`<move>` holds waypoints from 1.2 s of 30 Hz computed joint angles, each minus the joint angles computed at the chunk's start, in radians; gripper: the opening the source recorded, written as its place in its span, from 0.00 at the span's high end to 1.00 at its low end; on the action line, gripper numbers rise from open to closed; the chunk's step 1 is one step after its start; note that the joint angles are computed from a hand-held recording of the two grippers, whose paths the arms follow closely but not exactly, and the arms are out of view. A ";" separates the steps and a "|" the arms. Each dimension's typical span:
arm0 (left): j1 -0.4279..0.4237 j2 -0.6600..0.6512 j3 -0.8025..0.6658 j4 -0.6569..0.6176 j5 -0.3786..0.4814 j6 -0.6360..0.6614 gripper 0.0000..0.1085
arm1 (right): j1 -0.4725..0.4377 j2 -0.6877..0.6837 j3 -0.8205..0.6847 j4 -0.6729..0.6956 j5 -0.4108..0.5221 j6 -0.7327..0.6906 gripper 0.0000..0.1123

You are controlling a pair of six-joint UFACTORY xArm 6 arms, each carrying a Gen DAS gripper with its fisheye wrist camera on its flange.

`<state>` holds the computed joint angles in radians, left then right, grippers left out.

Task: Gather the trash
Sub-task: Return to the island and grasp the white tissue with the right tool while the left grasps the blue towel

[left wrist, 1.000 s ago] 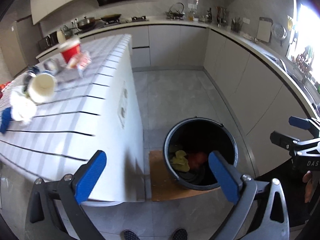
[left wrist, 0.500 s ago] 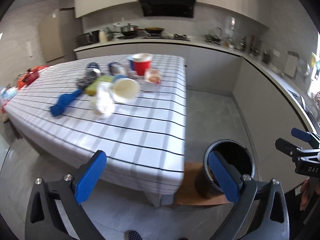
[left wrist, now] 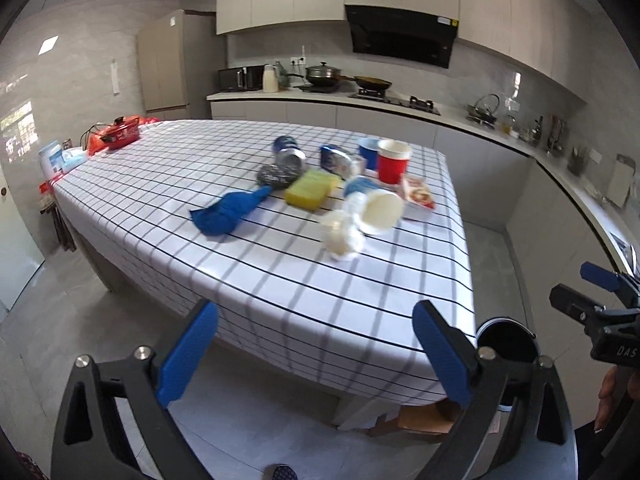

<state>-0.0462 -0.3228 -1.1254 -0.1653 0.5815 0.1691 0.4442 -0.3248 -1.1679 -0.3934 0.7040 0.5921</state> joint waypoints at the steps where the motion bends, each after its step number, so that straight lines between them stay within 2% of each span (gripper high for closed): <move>1: 0.016 0.015 -0.014 -0.016 0.001 0.021 0.10 | 0.007 0.020 -0.022 -0.005 0.002 0.005 0.08; 6: 0.075 0.077 -0.073 -0.098 0.008 0.129 0.11 | 0.047 0.147 -0.161 -0.054 0.011 0.062 0.08; 11: 0.124 0.171 -0.158 -0.173 0.033 0.227 0.18 | 0.079 0.268 -0.296 -0.076 0.030 0.097 0.11; 22: 0.191 0.360 -0.323 -0.299 0.093 0.374 0.21 | 0.113 0.572 -0.618 -0.016 0.097 0.096 0.30; 25: 0.205 0.442 -0.404 -0.322 0.123 0.399 0.23 | 0.117 0.688 -0.753 0.010 0.135 0.089 0.35; 30: 0.213 0.579 -0.548 -0.330 0.151 0.415 0.25 | 0.118 0.842 -0.941 0.027 0.198 0.096 0.36; 32: 0.212 0.633 -0.607 -0.326 0.166 0.409 0.26 | 0.116 0.910 -1.031 0.034 0.246 0.091 0.38; 34: 0.211 0.679 -0.659 -0.328 0.188 0.407 0.28 | 0.113 0.987 -1.140 0.043 0.313 0.092 0.44; 36: 0.208 0.706 -0.687 -0.332 0.199 0.413 0.29 | 0.107 1.031 -1.198 0.059 0.341 0.098 0.46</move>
